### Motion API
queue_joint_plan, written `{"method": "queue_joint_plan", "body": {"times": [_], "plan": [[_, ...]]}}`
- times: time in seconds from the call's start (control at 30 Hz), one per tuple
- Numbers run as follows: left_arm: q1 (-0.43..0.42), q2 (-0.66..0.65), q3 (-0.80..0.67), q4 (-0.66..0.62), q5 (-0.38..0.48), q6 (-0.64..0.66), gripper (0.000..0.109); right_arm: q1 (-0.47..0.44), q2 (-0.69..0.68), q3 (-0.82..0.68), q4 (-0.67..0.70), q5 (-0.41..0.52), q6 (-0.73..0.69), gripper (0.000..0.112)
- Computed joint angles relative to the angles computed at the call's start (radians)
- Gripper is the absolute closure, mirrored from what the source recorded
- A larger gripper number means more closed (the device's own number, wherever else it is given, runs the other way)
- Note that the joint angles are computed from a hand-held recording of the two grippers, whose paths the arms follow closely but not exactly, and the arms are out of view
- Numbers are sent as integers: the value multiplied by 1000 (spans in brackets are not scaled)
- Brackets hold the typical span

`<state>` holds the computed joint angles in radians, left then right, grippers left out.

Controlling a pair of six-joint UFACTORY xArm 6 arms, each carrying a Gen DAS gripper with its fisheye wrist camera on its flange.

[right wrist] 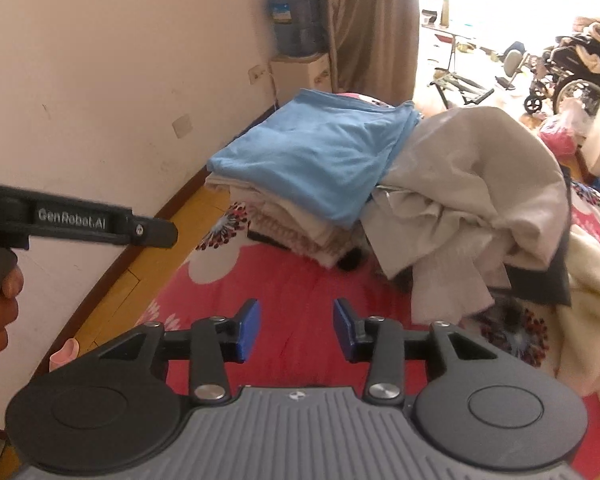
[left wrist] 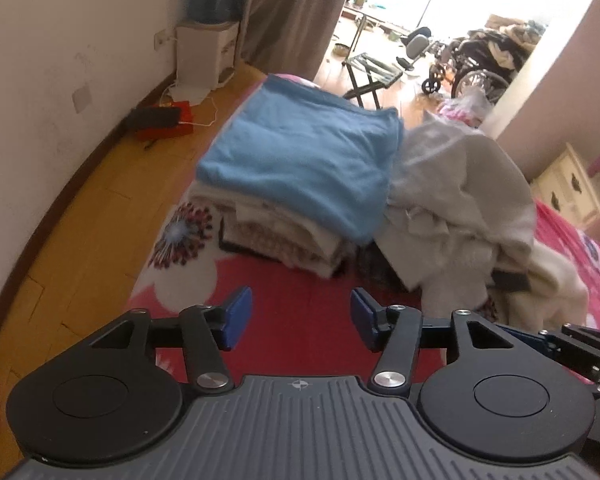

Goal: Fold clothes

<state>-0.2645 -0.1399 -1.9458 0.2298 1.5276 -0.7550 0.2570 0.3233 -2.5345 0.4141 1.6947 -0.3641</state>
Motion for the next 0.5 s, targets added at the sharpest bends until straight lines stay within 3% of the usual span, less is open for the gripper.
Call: {"method": "queue_joint_plan", "body": {"times": [0.13,0.27,0.43,0.5], "plan": [[-50,-58,57,33,13,-21,52,0,-170,255,-11,-116,-11,64],[-113,-89,78,114,53,-42,46,-5,-237,353,-6,-143,7,62],[-197,-115,96,220,78,-71,16,5,-278,424,-7,-166,2,62],[-235,-128,113,273,71,-83,9,8,-289,444,-7,-179,0,61]]}}
